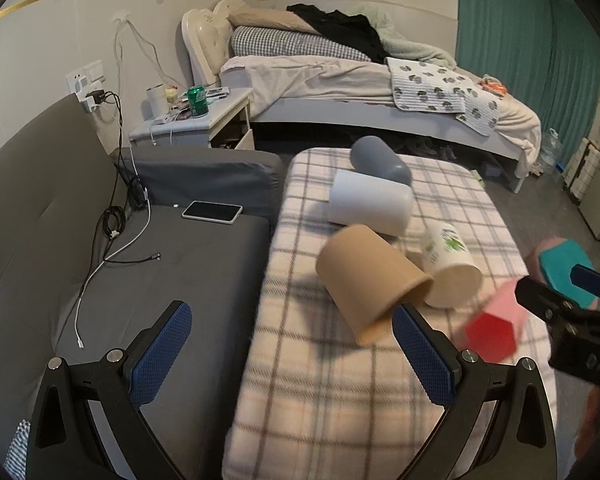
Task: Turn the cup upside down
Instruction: 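Reach the right gripper to the white leaf-print cup and grasp it, then lift the white cup with the right gripper and set it down, opening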
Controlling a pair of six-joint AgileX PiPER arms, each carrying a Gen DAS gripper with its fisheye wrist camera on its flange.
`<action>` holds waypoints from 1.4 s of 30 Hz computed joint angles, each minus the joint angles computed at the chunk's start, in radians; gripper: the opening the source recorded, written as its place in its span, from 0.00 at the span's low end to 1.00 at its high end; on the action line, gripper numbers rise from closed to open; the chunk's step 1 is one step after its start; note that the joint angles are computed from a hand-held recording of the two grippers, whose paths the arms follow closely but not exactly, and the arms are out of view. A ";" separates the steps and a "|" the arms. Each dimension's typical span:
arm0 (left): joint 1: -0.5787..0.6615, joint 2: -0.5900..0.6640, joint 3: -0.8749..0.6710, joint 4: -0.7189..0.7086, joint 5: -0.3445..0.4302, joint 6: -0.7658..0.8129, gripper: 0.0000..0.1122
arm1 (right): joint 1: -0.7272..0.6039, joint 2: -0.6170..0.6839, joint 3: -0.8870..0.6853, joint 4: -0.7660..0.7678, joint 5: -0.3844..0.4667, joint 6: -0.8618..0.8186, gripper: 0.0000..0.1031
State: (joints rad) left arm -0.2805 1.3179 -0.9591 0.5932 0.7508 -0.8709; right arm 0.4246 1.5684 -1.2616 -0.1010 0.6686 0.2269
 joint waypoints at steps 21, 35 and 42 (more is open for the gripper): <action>0.100 0.148 -0.016 -0.062 -0.096 0.084 0.92 | -0.067 0.648 -0.695 0.249 0.339 -0.124 0.64; -0.023 -0.106 -0.001 -0.017 0.091 0.031 0.92 | -0.063 0.232 -0.363 0.315 0.250 -0.177 0.62; -0.086 -0.271 0.102 -0.023 0.188 -0.013 0.92 | 0.060 -0.045 -0.042 0.208 0.202 -0.088 0.62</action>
State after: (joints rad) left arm -0.3670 1.0466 -0.8572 0.5703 0.9383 -0.8837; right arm 0.4849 1.5232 -1.3031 0.1066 0.8703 0.1386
